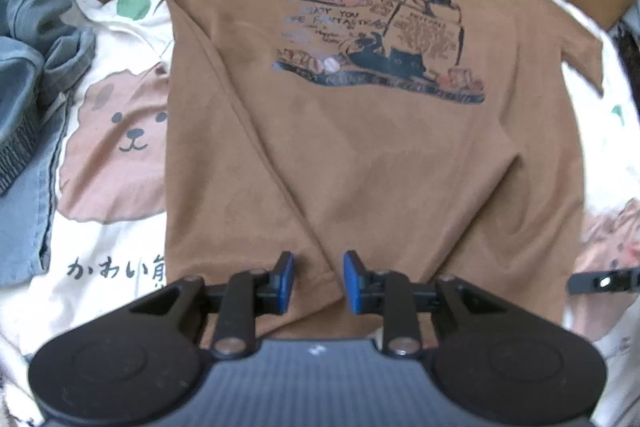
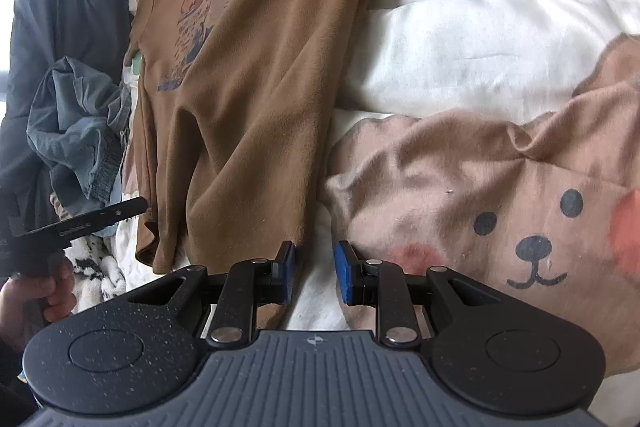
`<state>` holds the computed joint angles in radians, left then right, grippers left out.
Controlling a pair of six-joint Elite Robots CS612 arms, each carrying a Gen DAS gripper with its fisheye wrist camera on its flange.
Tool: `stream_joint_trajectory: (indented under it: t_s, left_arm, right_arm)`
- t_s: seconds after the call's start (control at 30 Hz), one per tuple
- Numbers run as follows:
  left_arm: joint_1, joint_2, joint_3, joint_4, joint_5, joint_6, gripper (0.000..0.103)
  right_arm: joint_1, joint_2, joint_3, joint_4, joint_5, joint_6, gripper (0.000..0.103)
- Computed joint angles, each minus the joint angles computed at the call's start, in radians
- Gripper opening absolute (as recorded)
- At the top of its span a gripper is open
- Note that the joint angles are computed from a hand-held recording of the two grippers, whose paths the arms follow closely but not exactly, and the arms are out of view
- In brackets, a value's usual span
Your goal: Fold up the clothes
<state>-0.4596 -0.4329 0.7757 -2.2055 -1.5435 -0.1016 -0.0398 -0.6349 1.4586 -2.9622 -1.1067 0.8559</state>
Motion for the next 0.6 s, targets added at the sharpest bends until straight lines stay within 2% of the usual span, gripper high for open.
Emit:
stream_joint_trajectory:
  t_s: [0.1, 0.2, 0.27, 0.6]
  left_arm:
    - [-0.011, -0.020, 0.061, -0.087, 0.038, -0.017, 0.029]
    - [-0.027, -0.040, 0.124, -0.181, 0.089, 0.011, 0.029]
    - [-0.029, -0.048, 0.151, -0.224, 0.084, -0.003, 0.029]
    - [-0.030, -0.037, 0.162, -0.203, 0.104, -0.132, 0.028]
  right_arm:
    - [-0.001, 0.004, -0.011, 0.020, 0.001, -0.025, 0.024]
    - [0.000, 0.008, -0.019, 0.030, -0.002, -0.030, 0.024]
    - [0.001, 0.010, -0.024, 0.035, -0.005, -0.030, 0.024]
    - [0.001, 0.012, -0.023, 0.046, -0.008, -0.025, 0.025]
